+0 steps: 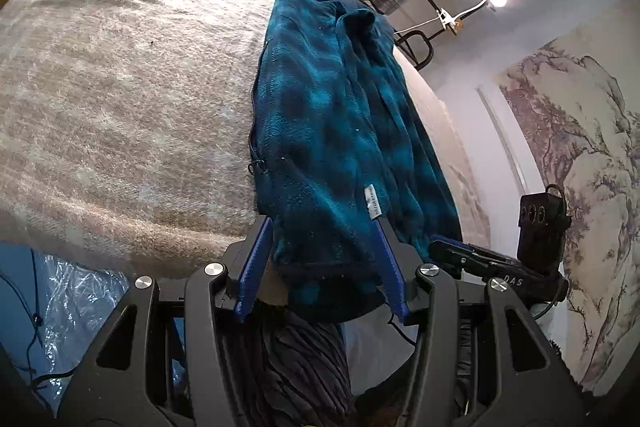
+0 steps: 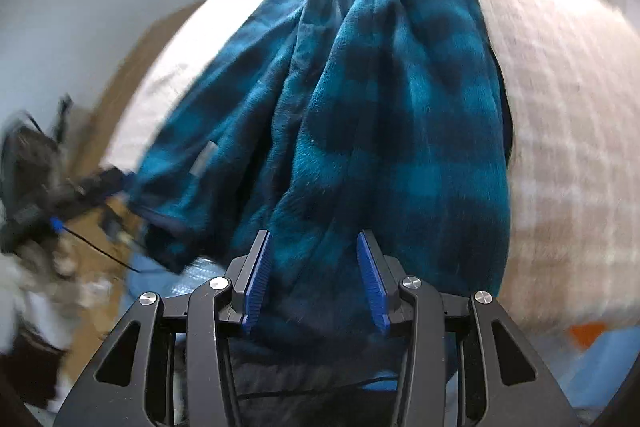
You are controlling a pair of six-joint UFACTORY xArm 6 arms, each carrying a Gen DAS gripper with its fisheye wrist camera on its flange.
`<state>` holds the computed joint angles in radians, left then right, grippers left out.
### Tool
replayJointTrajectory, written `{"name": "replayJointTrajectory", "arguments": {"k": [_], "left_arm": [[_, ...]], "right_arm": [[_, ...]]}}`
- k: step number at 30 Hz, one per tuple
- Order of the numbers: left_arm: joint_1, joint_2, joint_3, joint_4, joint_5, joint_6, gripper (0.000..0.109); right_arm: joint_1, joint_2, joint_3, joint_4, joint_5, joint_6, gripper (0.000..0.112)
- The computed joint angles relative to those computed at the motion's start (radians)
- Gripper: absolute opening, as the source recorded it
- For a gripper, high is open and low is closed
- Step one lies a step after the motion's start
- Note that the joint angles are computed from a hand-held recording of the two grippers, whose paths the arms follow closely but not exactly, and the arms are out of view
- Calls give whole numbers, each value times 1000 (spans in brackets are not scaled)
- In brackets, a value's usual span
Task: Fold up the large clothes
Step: 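Grasp the jacket's zipper edge with the right tool while the left tool pinches the hem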
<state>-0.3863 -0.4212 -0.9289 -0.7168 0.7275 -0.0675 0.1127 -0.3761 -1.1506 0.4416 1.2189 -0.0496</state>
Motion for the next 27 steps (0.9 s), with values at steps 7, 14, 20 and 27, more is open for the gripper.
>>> {"name": "replayJointTrajectory", "arguments": {"k": [7,14,20,27], "left_arm": [[-3,-6,18,6,-10,0,51],[9,-31,39,-15,-18,4,51],[25,-39,49,-54,-27,9,52],[27,52,6,-104,-5,22,55]], "right_arm": [[36,14,2,-72,4,29,5],[120,-62,-20,-83,-84,-20,4],[192,-13,21,-187,-74,-54,4],[83,-37,-3,11,-5,-163,9]]}}
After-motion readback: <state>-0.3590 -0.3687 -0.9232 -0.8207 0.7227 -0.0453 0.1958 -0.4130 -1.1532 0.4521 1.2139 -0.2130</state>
